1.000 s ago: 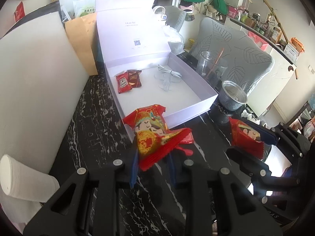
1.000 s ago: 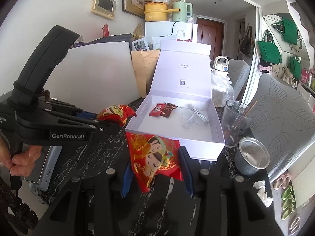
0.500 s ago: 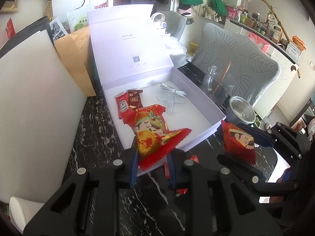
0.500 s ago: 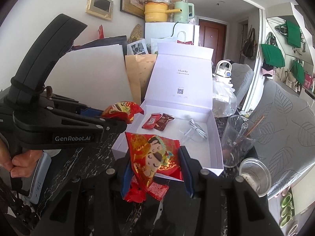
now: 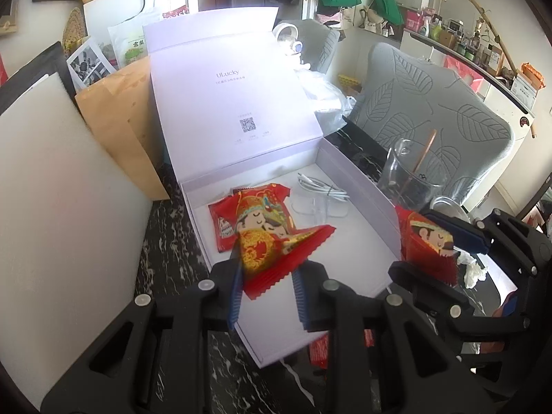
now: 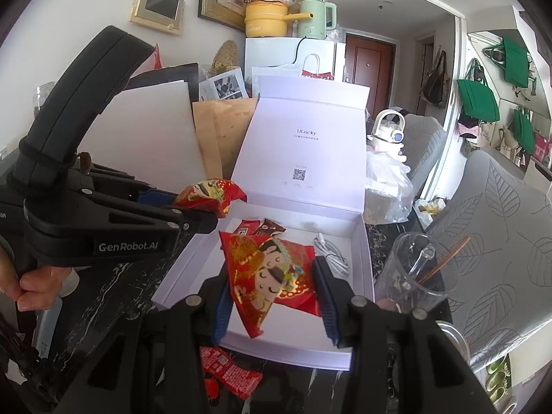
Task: Organize objects
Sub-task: 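Lower the large packet into the white box with the left gripper while the right lowers the small packet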
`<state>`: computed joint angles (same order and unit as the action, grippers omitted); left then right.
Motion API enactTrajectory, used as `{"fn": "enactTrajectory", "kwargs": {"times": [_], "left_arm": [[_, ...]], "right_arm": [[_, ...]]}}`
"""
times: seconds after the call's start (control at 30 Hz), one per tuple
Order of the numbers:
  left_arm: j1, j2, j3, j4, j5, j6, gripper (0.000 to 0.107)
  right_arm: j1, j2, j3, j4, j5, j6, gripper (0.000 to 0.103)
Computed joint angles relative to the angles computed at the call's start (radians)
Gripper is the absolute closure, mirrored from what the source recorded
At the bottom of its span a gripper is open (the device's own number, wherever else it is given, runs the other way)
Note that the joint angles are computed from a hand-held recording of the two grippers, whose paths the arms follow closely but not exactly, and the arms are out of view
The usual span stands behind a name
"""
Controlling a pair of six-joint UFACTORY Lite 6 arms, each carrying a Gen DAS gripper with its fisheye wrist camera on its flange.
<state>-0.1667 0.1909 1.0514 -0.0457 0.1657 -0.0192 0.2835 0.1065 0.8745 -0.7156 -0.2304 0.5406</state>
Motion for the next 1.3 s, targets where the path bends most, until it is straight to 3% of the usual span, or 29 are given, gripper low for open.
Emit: {"fn": "enactTrajectory", "kwargs": {"times": [0.37, 0.87, 1.3], "left_arm": [[0.026, 0.261, 0.282, 0.024, 0.049, -0.001, 0.083], [0.041, 0.546, 0.633, 0.107, 0.174, -0.067, 0.083], [0.058, 0.711, 0.801, 0.096, 0.217, -0.042, 0.083]], "right_arm": [[-0.035, 0.242, 0.275, -0.246, 0.015, 0.21, 0.06], [-0.05, 0.552, 0.668, -0.867, 0.05, 0.815, 0.06], [-0.043, 0.777, 0.932, -1.401, 0.049, 1.353, 0.06]]}}
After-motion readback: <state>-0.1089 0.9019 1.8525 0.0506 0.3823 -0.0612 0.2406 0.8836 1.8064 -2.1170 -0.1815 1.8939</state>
